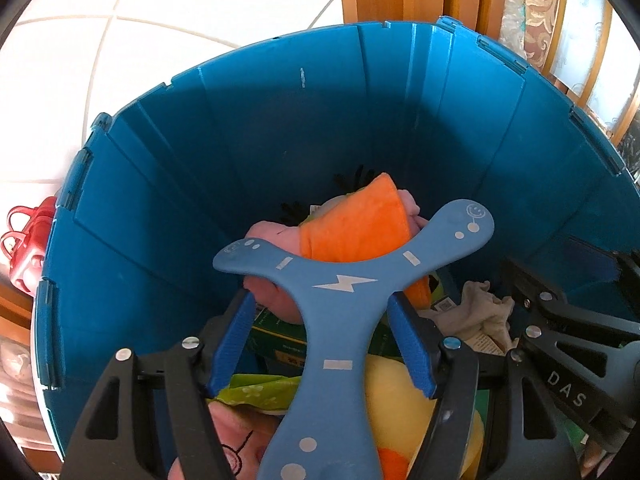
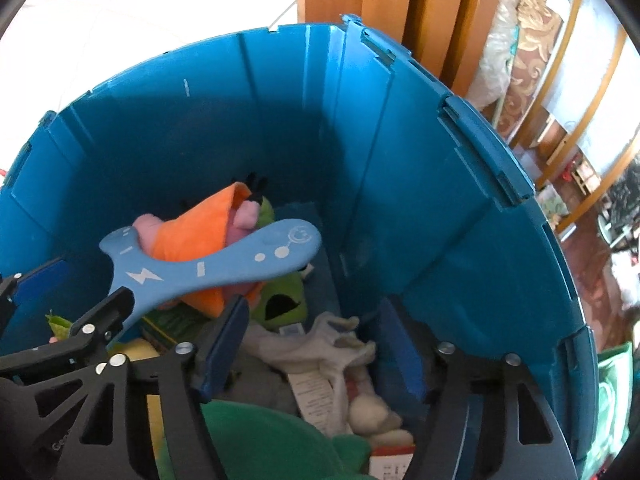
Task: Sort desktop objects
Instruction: 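Open both tools to release the boomerang and bottle into the crate, then move both tools back over the bed toward the white roll and bottle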
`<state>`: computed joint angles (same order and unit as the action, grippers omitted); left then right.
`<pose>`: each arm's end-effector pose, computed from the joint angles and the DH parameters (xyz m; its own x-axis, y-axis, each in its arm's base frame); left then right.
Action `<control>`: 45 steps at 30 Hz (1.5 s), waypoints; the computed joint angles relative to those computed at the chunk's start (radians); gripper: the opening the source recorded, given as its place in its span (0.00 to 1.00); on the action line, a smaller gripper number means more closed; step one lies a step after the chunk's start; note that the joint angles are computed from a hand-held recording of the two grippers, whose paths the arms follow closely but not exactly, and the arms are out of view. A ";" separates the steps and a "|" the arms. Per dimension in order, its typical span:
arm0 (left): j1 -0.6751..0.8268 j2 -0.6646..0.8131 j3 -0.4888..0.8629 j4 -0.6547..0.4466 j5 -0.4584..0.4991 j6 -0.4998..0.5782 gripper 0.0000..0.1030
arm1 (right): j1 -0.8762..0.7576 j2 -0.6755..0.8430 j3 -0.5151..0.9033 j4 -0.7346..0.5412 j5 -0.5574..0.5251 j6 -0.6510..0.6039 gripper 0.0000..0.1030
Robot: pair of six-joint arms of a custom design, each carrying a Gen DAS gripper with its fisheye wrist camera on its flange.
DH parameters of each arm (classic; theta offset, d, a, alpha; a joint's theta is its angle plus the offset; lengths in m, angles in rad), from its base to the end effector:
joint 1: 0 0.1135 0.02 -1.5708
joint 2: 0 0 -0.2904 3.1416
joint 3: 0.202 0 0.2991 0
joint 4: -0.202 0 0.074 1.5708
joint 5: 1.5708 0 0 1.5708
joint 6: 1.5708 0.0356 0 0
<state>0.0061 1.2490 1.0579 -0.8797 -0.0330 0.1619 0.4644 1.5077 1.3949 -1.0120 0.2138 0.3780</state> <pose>0.2798 0.0029 0.2961 -0.8696 0.1558 -0.4685 0.1198 0.9871 0.1059 0.3132 0.1484 0.3318 -0.8810 -0.0379 -0.4716 -0.0330 0.9993 -0.0187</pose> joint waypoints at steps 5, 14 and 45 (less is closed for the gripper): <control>0.023 -0.002 0.005 -0.003 0.016 -0.014 0.66 | -0.003 0.005 0.002 -0.004 -0.001 0.001 0.79; 0.103 -0.058 0.016 0.004 0.100 -0.049 0.66 | -0.014 -0.021 -0.004 0.019 -0.070 0.013 0.92; 1.150 0.127 0.516 -0.639 0.684 1.007 0.66 | 0.640 0.271 0.808 -0.529 0.276 0.349 1.00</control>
